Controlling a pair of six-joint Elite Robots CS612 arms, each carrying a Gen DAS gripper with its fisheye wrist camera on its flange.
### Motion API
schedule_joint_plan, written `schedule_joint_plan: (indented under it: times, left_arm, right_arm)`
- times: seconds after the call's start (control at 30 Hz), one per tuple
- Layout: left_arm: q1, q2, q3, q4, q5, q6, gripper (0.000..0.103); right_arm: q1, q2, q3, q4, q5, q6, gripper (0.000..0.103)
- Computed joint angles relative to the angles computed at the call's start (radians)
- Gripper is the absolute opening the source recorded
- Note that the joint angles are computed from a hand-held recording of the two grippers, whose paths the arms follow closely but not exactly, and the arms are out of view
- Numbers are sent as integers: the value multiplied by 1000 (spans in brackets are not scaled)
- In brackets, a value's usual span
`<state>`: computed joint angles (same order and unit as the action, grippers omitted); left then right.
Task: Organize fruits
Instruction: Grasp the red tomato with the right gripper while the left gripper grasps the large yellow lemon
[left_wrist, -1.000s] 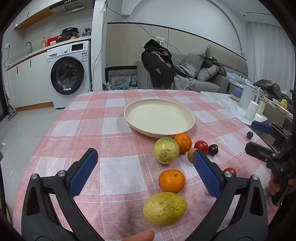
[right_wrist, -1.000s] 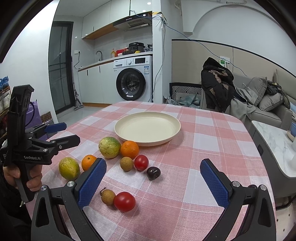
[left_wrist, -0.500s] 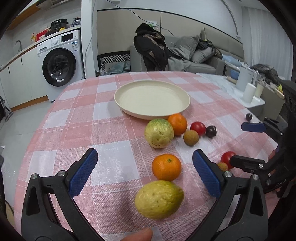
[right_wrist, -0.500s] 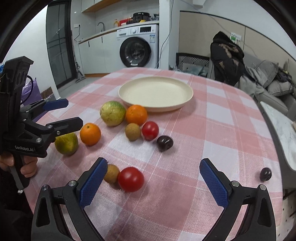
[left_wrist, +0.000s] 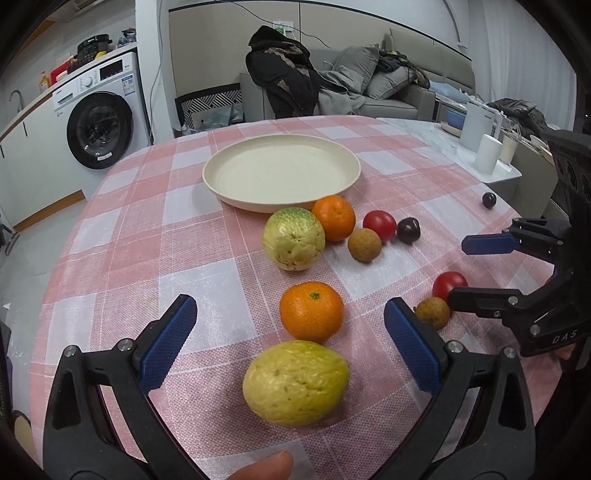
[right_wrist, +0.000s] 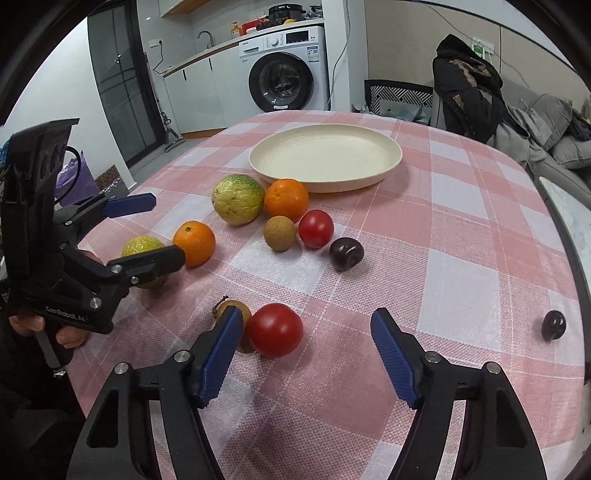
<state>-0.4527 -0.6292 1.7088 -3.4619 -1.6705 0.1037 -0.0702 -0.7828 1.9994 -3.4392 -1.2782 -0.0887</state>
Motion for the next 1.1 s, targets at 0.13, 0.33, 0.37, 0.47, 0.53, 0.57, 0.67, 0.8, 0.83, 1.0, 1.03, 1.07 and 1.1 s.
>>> schedule_joint_plan:
  times: [0.13, 0.33, 0.37, 0.47, 0.53, 0.57, 0.67, 0.8, 0.83, 1.0, 1.03, 1.07, 1.1]
  left_arm:
    - [1, -1, -1, 21, -21, 22, 101]
    - [5, -3, -9, 64, -37, 22, 91]
    - [6, -4, -11, 78, -43, 26, 89]
    - [12, -7, -13, 96, -55, 34, 88]
    - [17, -10, -12, 97, -61, 32, 88]
    - [19, -11, -10, 97, -67, 33, 88]
    - [25, -13, -6, 108, -76, 37, 88]
    - [29, -16, -1, 131, -90, 52, 79]
    - [29, -16, 0, 135, -89, 55, 77]
    - [28, -17, 2, 148, -105, 73, 59]
    - [28, -18, 3, 153, -110, 81, 52]
    - [26, -18, 3, 152, -107, 87, 50]
    - [25, -17, 5, 146, -107, 91, 50]
  right_arm:
    - [-6, -1, 0, 10, 23, 5, 73]
    - [-9, 0, -1, 15, 46, 3, 69]
    - [-10, 0, -2, 15, 49, 5, 68]
    - [-16, -1, -3, 30, 64, 0, 68]
    - [-20, -1, -2, 43, 83, -4, 68]
    - [-22, -1, -2, 47, 91, -10, 68]
    - [-19, -2, -2, 63, 94, -31, 68]
    - [-12, 2, -7, 72, 87, -47, 60]
    - [-9, 2, -7, 69, 77, -50, 58]
    - [-7, 5, -4, 55, 62, -50, 44]
    - [-6, 6, -4, 54, 60, -52, 43]
    - [-7, 6, -4, 52, 61, -54, 40]
    - [-6, 6, -4, 52, 64, -55, 37]
